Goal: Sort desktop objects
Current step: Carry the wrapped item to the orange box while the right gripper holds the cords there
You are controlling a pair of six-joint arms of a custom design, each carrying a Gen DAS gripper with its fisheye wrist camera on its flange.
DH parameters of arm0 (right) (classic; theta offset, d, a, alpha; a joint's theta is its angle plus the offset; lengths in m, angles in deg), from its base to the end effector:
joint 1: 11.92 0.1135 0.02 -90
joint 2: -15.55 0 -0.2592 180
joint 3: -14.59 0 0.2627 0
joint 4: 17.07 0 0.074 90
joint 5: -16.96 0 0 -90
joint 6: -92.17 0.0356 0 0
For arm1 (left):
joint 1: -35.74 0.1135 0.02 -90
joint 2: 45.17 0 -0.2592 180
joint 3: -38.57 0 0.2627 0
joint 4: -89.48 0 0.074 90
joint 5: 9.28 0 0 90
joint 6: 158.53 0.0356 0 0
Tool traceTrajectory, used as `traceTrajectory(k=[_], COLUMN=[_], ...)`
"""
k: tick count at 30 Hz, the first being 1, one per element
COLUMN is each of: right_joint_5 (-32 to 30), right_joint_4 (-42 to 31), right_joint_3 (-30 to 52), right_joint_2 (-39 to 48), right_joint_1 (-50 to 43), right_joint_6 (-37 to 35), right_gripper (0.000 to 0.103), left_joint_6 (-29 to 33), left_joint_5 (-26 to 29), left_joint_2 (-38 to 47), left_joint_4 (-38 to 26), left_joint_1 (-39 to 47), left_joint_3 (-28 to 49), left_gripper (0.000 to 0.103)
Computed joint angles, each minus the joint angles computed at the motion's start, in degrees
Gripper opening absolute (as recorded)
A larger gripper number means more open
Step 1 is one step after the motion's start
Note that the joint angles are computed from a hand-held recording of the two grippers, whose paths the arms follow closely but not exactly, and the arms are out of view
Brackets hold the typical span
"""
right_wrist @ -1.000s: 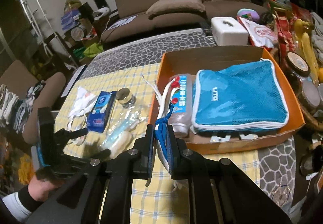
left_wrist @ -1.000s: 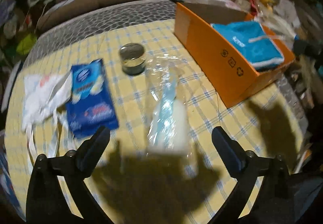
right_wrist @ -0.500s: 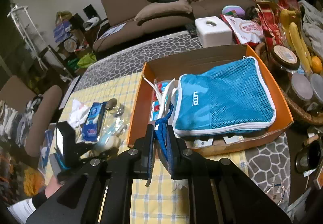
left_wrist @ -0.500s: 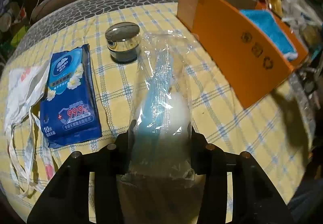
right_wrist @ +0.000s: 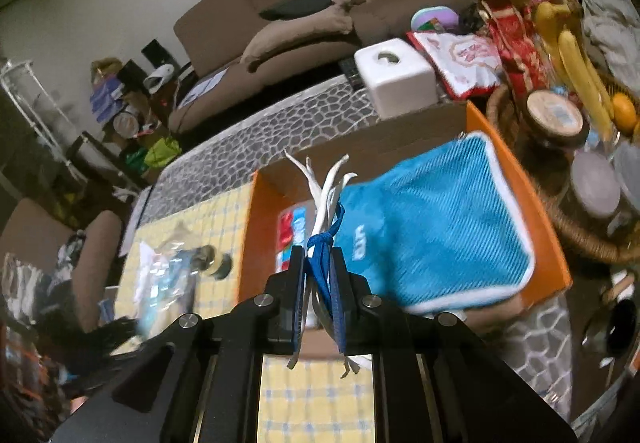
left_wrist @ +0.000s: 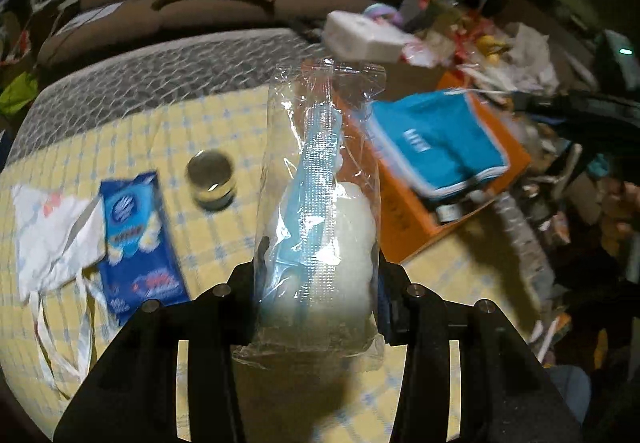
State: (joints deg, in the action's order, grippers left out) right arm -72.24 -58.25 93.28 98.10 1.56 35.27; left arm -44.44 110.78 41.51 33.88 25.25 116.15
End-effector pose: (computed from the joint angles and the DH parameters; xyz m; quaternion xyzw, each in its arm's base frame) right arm 0.3171 0.0755 0.2753 0.1601 0.9100 0.1453 0.3537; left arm 0.3008 -0.0738 0.2360 0.3343 0.8829 -0.2262 0.2400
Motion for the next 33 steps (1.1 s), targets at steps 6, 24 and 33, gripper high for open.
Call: traceTrajectory(k=[6,24,33], right_joint_5=[-0.3,-15.06,-13.52], right_joint_4=[-3.14,14.81,19.26], right_joint_3=[5.27,7.78,13.6], right_joint_2=[4.52,21.0,29.42], right_joint_1=[-3.99,-15.23,-12.36], right_joint_6=[-1.67,30.66,40.14], right_gripper=[0.013,0.013,0.013], left_joint_6=[-0.58,-1.34,0.28], left_joint_5=[0.71,-1.15,0.71], left_joint_2=[2.63,11.9,15.89], left_joint_4=[-5.38,-6.58,-8.01], left_joint_1=[-4.64,-8.65,-6.7], left_joint_3=[8.4,18.14,21.91], left_gripper=[0.041,0.041,0.041])
